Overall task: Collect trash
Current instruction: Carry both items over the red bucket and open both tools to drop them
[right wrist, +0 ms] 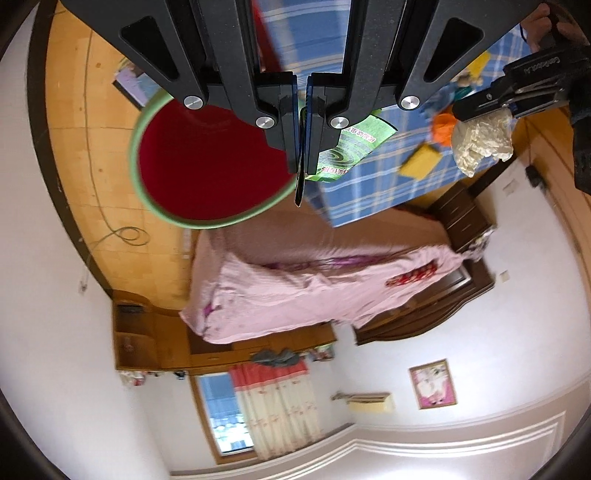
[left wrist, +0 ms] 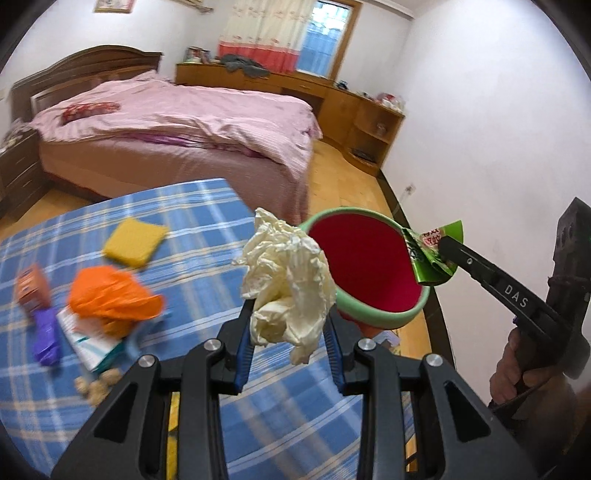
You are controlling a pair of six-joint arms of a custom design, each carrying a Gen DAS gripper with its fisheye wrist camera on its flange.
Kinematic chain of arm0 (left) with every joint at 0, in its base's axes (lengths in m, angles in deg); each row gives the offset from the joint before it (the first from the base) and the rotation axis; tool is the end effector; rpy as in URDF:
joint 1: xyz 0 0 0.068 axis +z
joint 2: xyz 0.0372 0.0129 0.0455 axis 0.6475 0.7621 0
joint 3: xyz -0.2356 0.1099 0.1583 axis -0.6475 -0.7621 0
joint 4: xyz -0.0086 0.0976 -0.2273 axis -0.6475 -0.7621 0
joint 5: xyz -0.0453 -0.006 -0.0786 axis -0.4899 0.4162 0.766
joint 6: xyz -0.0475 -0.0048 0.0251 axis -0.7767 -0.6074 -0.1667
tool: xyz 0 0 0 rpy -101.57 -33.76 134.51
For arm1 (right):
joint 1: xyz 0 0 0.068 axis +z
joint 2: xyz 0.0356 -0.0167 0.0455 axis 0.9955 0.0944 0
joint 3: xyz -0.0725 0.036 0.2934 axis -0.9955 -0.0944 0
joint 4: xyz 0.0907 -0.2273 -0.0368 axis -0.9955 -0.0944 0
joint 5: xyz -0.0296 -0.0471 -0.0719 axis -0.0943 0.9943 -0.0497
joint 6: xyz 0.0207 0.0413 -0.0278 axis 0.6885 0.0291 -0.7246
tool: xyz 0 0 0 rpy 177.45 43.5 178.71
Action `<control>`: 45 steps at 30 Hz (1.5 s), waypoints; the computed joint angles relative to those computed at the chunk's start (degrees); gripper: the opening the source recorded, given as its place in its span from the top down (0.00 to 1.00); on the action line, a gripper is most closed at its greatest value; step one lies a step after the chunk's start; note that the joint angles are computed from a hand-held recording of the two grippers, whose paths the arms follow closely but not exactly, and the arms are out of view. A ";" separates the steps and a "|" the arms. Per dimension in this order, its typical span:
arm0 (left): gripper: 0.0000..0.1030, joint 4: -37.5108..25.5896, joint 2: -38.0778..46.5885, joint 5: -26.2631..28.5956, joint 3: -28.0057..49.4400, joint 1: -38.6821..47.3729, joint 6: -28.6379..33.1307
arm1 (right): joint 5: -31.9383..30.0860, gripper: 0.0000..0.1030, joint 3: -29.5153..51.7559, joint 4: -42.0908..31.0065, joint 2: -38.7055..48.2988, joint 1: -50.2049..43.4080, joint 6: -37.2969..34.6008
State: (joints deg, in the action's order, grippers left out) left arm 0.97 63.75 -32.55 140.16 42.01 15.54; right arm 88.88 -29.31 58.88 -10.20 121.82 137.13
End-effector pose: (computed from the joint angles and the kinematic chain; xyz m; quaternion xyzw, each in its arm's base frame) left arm 0.3023 -0.0153 0.1981 0.3212 0.8512 -0.2719 0.3135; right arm 0.1769 0.1026 0.2102 0.2637 0.8300 -0.0120 0.4914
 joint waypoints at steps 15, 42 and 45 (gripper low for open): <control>0.67 13.10 10.23 -9.05 0.49 -20.90 -10.12 | -11.50 0.98 -15.47 18.30 0.06 -20.02 -5.03; 0.49 18.64 15.59 -13.22 2.17 -25.53 -13.39 | -14.89 0.80 -20.43 30.62 7.31 -25.44 -5.87; 0.49 18.34 14.87 -13.12 1.98 -24.89 -13.36 | -13.93 0.79 -20.23 28.42 4.96 -24.37 -5.29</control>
State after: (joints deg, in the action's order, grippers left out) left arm 19.31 78.61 -45.67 142.13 17.13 2.18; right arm 74.95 -49.54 87.30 -5.24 97.45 131.83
